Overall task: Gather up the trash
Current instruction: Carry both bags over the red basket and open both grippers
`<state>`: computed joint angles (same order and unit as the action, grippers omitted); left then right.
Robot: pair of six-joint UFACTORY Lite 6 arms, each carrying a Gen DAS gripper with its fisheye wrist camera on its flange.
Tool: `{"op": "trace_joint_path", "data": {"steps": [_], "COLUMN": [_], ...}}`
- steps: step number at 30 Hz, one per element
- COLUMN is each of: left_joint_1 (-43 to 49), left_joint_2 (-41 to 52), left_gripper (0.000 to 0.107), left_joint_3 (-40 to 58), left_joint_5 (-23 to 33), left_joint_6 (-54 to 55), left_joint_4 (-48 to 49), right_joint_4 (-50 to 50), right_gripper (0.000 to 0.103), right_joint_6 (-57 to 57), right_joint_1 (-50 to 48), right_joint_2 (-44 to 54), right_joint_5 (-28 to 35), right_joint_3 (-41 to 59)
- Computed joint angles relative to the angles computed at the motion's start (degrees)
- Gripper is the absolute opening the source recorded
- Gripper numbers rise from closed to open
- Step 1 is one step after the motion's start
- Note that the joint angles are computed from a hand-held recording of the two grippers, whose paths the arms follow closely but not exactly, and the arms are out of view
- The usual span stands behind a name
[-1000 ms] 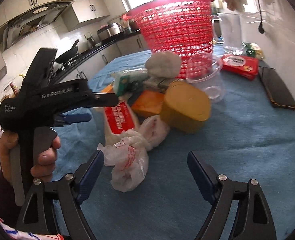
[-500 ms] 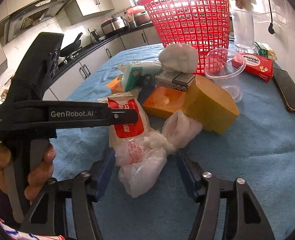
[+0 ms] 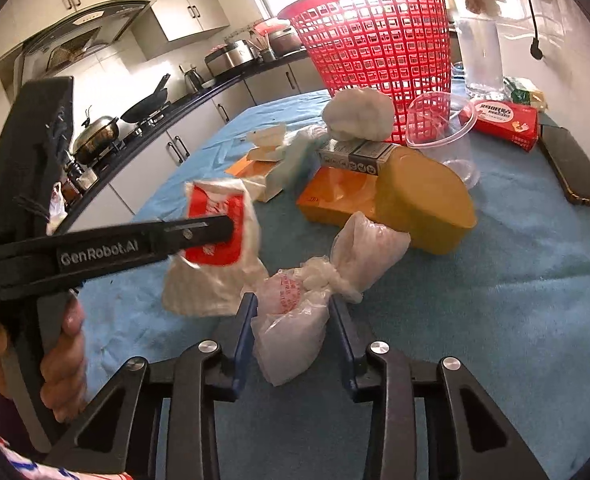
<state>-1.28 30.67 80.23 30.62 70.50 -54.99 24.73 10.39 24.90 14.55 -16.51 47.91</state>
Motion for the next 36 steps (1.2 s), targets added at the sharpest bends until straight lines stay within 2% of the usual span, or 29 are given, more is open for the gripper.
{"op": "trace_joint_path", "data": {"steps": [7,12,16,19,23,29,33,36], "left_joint_1": [1.46,3.15,5.01,6.77,9.83,10.95,7.79,4.06], "left_joint_2": [-16.86,-26.32,-31.84,-33.79,-32.92,-27.1,-16.03,-5.84], "left_gripper": [0.023,0.023,0.023,0.023,0.023,0.023,0.023,0.023], "left_joint_3": [-18.23,-26.88,-30.46,-30.46,-25.17,-10.6,9.41,27.4], "left_joint_5": [-7.13,-8.35,-7.11,-4.89,2.03,11.35,16.95,19.91], "left_joint_6": [21.13,33.32,36.59,34.45,24.75,12.83,0.72,-8.48], "left_joint_4": [-15.92,-24.85,-26.26,-23.76,-14.75,-6.31,-0.92,2.84], "right_joint_4": [19.11,36.61,52.0,59.04,65.49,70.02,66.81,51.25], "right_gripper": [0.038,0.038,0.038,0.038,0.038,0.038,0.038,0.038], "right_joint_6": [-15.82,-29.72,-42.16,-48.3,-54.51,-65.26,-69.88,-58.9], "right_joint_1": [5.48,11.5,17.65,20.77,22.23,14.77,-0.62,-14.14], "right_joint_2": [-8.16,-16.02,-22.29,-26.1,-31.53,-39.22,-40.02,-36.01], "right_joint_5": [-2.75,-6.74,-11.55,-15.19,-18.07,-14.86,-2.95,9.21], "right_joint_3": [-6.85,-11.98,-14.57,-16.12,-17.96,-18.06,-14.18,-7.62]}}
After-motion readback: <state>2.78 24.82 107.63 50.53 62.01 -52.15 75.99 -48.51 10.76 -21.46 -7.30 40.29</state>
